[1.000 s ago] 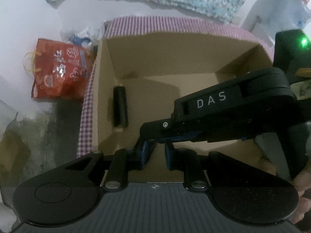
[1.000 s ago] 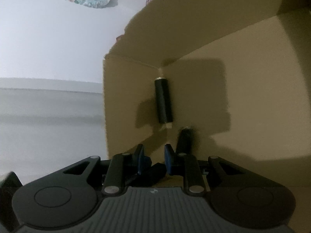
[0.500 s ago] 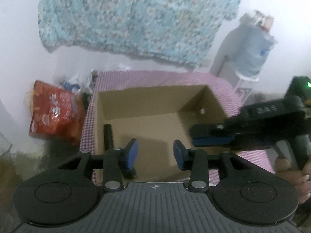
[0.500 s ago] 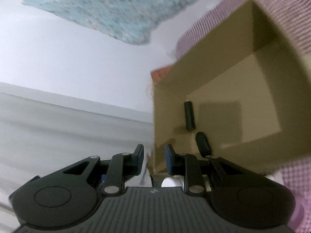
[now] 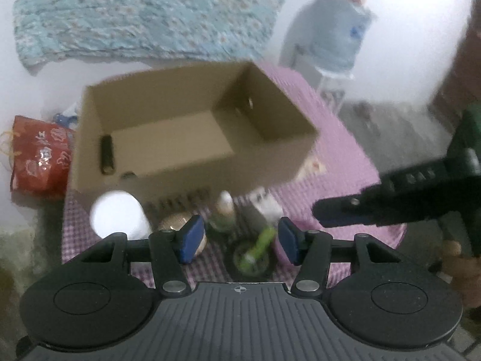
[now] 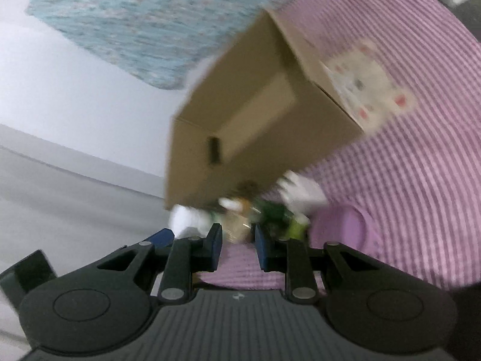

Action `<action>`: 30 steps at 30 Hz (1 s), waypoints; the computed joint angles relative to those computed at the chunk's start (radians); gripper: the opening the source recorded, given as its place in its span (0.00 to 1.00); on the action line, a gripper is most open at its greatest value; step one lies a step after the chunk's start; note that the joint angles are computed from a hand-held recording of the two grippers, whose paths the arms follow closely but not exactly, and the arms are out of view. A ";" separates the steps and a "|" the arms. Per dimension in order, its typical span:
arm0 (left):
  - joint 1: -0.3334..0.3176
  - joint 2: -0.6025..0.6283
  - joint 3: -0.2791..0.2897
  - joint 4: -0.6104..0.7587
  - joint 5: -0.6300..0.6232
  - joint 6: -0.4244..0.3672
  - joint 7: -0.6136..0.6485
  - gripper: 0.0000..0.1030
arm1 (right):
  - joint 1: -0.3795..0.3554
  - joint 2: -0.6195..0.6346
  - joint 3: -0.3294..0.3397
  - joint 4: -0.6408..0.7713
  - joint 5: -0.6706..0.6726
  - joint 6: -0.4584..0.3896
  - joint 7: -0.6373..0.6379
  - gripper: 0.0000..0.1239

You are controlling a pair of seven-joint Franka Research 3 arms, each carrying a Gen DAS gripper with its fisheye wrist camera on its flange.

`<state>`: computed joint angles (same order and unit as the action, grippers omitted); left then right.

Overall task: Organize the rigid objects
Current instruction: 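Grasp the green lip balm tube from the tape roll with the right tool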

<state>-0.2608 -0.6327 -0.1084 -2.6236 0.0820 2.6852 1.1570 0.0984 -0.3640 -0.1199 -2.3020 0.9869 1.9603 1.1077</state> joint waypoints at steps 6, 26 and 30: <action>-0.028 0.109 0.008 0.005 -0.021 0.025 0.022 0.44 | 0.003 0.004 0.022 -0.062 -0.021 0.053 0.071 0.21; -0.034 0.263 0.016 0.039 -0.123 0.078 0.160 0.21 | 0.054 0.105 0.066 -0.039 -0.061 0.164 0.134 0.21; -0.025 0.274 0.004 0.043 -0.117 0.078 0.164 0.21 | 0.059 0.119 0.068 -0.034 -0.048 0.169 0.135 0.21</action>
<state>-0.2859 -0.3584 -0.1048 -2.5810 -0.0352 2.7634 1.3214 0.1577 -0.2446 -0.0517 -2.3360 0.9391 2.1290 1.2430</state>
